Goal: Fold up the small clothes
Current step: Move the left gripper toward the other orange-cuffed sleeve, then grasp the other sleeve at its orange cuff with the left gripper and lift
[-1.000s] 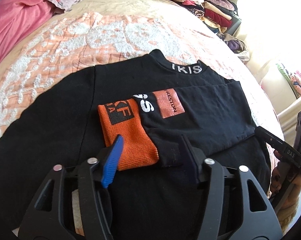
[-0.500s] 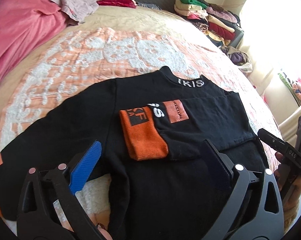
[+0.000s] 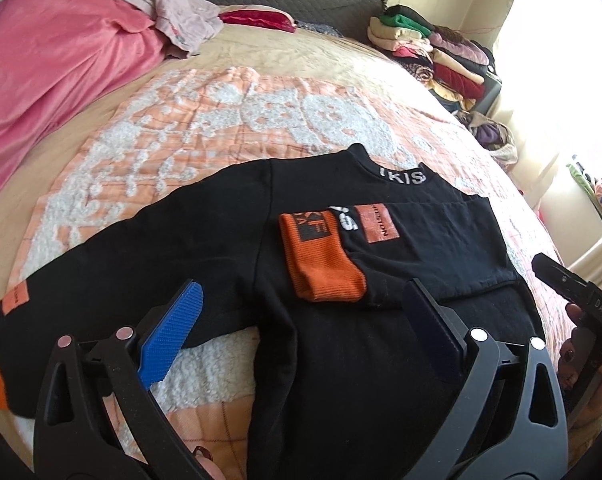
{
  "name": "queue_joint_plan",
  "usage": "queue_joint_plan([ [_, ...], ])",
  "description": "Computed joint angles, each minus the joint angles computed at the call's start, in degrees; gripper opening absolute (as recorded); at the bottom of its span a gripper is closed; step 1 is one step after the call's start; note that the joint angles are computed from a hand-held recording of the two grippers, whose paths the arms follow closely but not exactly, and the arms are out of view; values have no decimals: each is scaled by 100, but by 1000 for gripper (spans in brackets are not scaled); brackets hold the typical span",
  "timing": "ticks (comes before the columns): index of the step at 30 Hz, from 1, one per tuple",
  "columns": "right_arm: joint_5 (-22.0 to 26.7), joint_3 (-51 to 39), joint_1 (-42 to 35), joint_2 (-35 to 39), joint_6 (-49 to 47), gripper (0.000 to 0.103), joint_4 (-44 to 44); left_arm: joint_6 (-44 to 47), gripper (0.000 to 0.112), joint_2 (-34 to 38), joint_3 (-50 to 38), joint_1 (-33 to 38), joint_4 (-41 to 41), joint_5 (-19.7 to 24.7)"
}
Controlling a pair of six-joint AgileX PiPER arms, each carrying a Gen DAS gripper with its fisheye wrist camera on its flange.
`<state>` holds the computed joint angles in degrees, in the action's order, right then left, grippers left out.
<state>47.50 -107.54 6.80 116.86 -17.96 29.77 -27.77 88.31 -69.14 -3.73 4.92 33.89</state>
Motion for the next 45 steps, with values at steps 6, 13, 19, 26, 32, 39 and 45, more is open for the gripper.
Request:
queue_joint_plan([
  [6,65,-106,275,-18,-41,98,-13,-429,93,-304,377,51,344,-82],
  [13,137,-200,680,-23,-84,98,-98,-758,93,-748,888,260,443,-290],
  [19,215,-296,1046,6,-95,98,-213,-1652,93,-1073,1217,208,1239,-194],
  [26,329,-426,1375,14,-122,98,-321,-2263,93,-1544,1667,238,1604,-118],
  [32,421,-503,1603,16,-192,98,-317,-2553,93,-1978,2017,305,1648,66],
  [39,436,-473,1788,-3,-237,98,-259,-2805,93,-2454,2522,600,1468,114],
  [45,486,-438,1946,-23,-317,98,-222,-2407,93,-2841,2877,1059,805,50],
])
